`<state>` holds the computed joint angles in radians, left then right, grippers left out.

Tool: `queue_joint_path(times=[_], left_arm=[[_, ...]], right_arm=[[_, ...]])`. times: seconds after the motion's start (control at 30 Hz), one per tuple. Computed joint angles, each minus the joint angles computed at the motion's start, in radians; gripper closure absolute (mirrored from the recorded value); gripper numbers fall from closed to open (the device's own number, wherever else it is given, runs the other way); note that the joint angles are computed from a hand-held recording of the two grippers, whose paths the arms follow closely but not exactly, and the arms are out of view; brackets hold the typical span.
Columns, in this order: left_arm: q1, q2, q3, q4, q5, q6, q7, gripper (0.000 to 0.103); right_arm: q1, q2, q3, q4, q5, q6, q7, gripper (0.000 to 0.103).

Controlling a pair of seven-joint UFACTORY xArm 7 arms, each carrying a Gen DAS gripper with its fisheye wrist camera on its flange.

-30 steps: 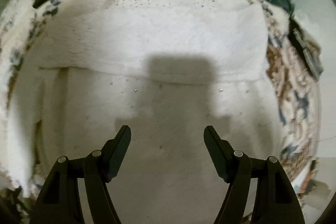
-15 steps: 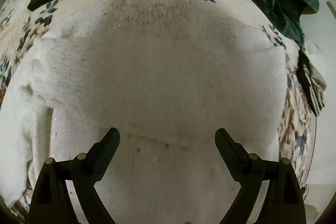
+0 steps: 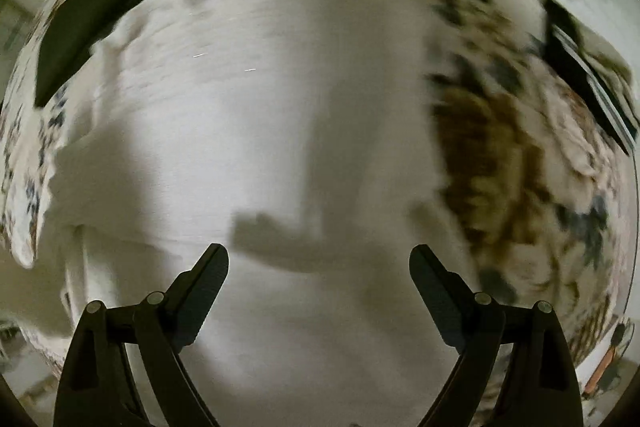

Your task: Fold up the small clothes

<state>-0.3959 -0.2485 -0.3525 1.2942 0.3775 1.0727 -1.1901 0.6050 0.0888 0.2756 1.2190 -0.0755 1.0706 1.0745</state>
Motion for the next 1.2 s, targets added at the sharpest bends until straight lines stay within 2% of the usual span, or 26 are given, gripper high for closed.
queue_joint_path(times=[0.1, 0.17, 0.23, 0.3, 0.33, 0.37, 0.43, 0.47, 0.5, 0.6, 0.7, 0.8, 0.83, 0.87, 0.9, 0.93, 0.97, 1.0, 1.07, 1.13, 1.17, 1.2], left_arm=[[-0.069, 0.276, -0.046, 0.228, 0.03, -0.033, 0.065, 0.096], [-0.123, 0.439, -0.052, 0.373, -0.008, -0.027, 0.142, 0.095], [-0.165, 0.547, -0.049, 0.471, -0.044, -0.021, 0.177, 0.092], [-0.182, 0.592, -0.042, 0.494, -0.095, -0.046, 0.202, 0.091], [-0.189, 0.594, -0.035, 0.492, -0.113, -0.045, 0.209, 0.078], [-0.186, 0.57, -0.025, 0.459, -0.133, -0.05, 0.22, 0.069], [-0.187, 0.498, 0.012, 0.366, -0.159, -0.081, 0.223, 0.034], [-0.161, 0.433, 0.017, 0.3, -0.162, -0.058, 0.221, 0.027], [-0.177, 0.409, 0.044, 0.276, -0.155, -0.063, 0.214, 0.02], [-0.144, 0.232, 0.113, 0.089, -0.12, 0.012, 0.194, 0.02], [-0.061, 0.108, 0.144, -0.083, -0.091, 0.102, 0.199, 0.02], [0.023, 0.041, 0.166, -0.231, -0.091, 0.106, 0.201, 0.02], [0.046, 0.038, 0.173, -0.265, -0.099, 0.094, 0.21, 0.02], [0.066, 0.033, 0.182, -0.304, -0.112, 0.068, 0.221, 0.02], [0.083, 0.035, 0.188, -0.334, -0.124, 0.04, 0.232, 0.02], [0.096, 0.043, 0.192, -0.348, -0.14, 0.013, 0.246, 0.017], [0.108, 0.053, 0.2, -0.368, -0.16, -0.023, 0.271, 0.015], [0.117, 0.052, 0.199, -0.378, -0.164, -0.037, 0.281, 0.008], [0.134, 0.053, 0.201, -0.391, -0.178, -0.071, 0.295, 0.006], [0.145, 0.036, 0.2, -0.386, -0.191, -0.071, 0.308, 0.006], [0.147, 0.011, 0.194, -0.386, -0.187, -0.069, 0.31, 0.006], [0.146, -0.021, 0.184, -0.388, -0.182, -0.07, 0.309, 0.006]], right_arm=[[-0.046, -0.105, -0.027, -0.136, 0.06, -0.031, -0.043, 0.01], [-0.079, -0.169, -0.041, -0.216, 0.107, -0.048, -0.087, 0.01], [-0.104, -0.219, -0.05, -0.274, 0.14, -0.064, -0.131, 0.01], [-0.13, -0.271, -0.064, -0.323, 0.174, -0.078, -0.188, 0.01], [-0.141, -0.292, -0.069, -0.341, 0.19, -0.085, -0.212, 0.01], [-0.152, -0.316, -0.078, -0.357, 0.207, -0.095, -0.239, 0.01], [-0.174, -0.353, -0.093, -0.379, 0.239, -0.112, -0.284, 0.01], [-0.185, -0.363, -0.099, -0.381, 0.254, -0.118, -0.302, 0.01], [-0.196, -0.367, -0.106, -0.376, 0.27, -0.122, -0.317, 0.009], [-0.214, -0.344, -0.123, -0.353, 0.341, -0.197, -0.368, 0.009], [-0.219, -0.236, -0.119, -0.27, 0.387, -0.272, -0.425, 0.009], [-0.226, -0.081, -0.112, -0.167, 0.438, -0.31, -0.458, 0.01], [-0.229, -0.028, -0.107, -0.135, 0.451, -0.326, -0.46, 0.013], [-0.233, 0.009, -0.101, -0.116, 0.469, -0.336, -0.469, 0.022], [-0.231, 0.048, -0.097, -0.087, 0.456, -0.319, -0.443, 0.066], [-0.225, 0.089, -0.096, -0.046, 0.416, -0.279, -0.395, 0.087], [-0.214, 0.123, -0.1, -0.012, 0.357, -0.229, -0.342, 0.087], [-0.209, 0.142, -0.099, 0.001, 0.328, -0.208, -0.32, 0.087], [-0.206, 0.175, -0.09, 0.038, 0.306, -0.156, -0.32, 0.084], [-0.208, 0.175, -0.084, 0.072, 0.298, -0.105, -0.336, 0.06], [-0.211, 0.166, -0.081, 0.091, 0.3, -0.072, -0.352, 0.055], [-0.214, 0.149, -0.08, 0.106, 0.3, -0.043, -0.369, 0.044]])
